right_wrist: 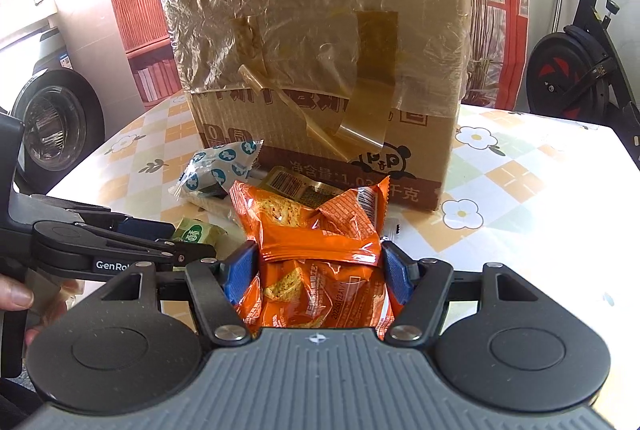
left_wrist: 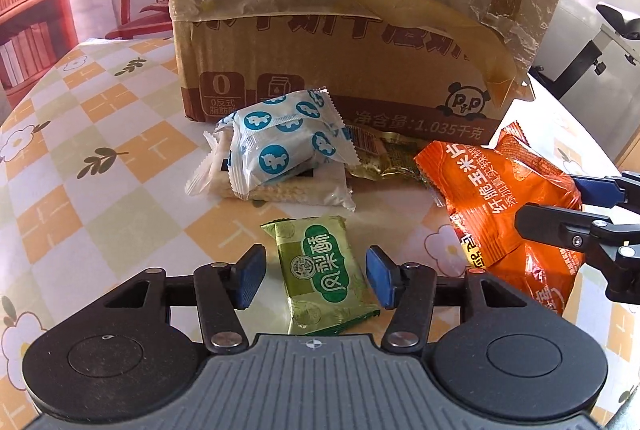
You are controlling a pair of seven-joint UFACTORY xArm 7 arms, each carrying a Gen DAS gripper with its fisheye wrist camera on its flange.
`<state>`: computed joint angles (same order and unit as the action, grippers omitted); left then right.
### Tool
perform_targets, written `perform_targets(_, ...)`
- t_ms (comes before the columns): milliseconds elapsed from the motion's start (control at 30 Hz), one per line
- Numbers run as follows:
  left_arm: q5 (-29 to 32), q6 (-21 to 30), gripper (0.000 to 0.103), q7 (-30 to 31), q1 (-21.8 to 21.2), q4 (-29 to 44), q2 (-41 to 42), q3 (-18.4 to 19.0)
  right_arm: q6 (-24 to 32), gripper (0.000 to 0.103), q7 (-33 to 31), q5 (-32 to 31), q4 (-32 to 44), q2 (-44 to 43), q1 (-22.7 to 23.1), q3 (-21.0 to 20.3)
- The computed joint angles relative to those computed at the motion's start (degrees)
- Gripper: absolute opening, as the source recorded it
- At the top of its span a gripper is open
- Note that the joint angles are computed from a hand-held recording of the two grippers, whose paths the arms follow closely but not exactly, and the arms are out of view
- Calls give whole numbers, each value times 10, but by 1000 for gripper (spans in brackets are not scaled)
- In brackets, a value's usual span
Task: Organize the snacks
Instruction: 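Grasp the orange chip bag with the right tool while the left tool grasps the green packet, then carry both packets over the box and open both tools to drop them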
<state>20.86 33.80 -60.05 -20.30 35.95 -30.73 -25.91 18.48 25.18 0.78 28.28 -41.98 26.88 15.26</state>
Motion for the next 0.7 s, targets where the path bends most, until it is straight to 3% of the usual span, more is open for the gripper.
perform_targets(33,7,-2,45,-4,3,-2,-3,-5,2,68,1,0,-2,-2,0,0)
perform_targets(67,9,-4,40,0,1,-4,-4,-4,3,68,1,1,-4,-4,1,-1)
perform_targets(167,-25,-28,40,25,-26,-28,-31,24,7,68,-3,6,-9,-10,10,-7)
perform_targets(367,-35,15,39,22,-14,-41,-112,8,-20,67,-52,29,-17,-12,65,-37)
perform_targets(500,-25,41,40,44,10,-28,-169,11,-55,67,-75,37,-2,-4,80,-39)
perform_targets(700,-14,34,40,78,74,23,-213,14,-112,67,-97,45,43,3,91,-49)
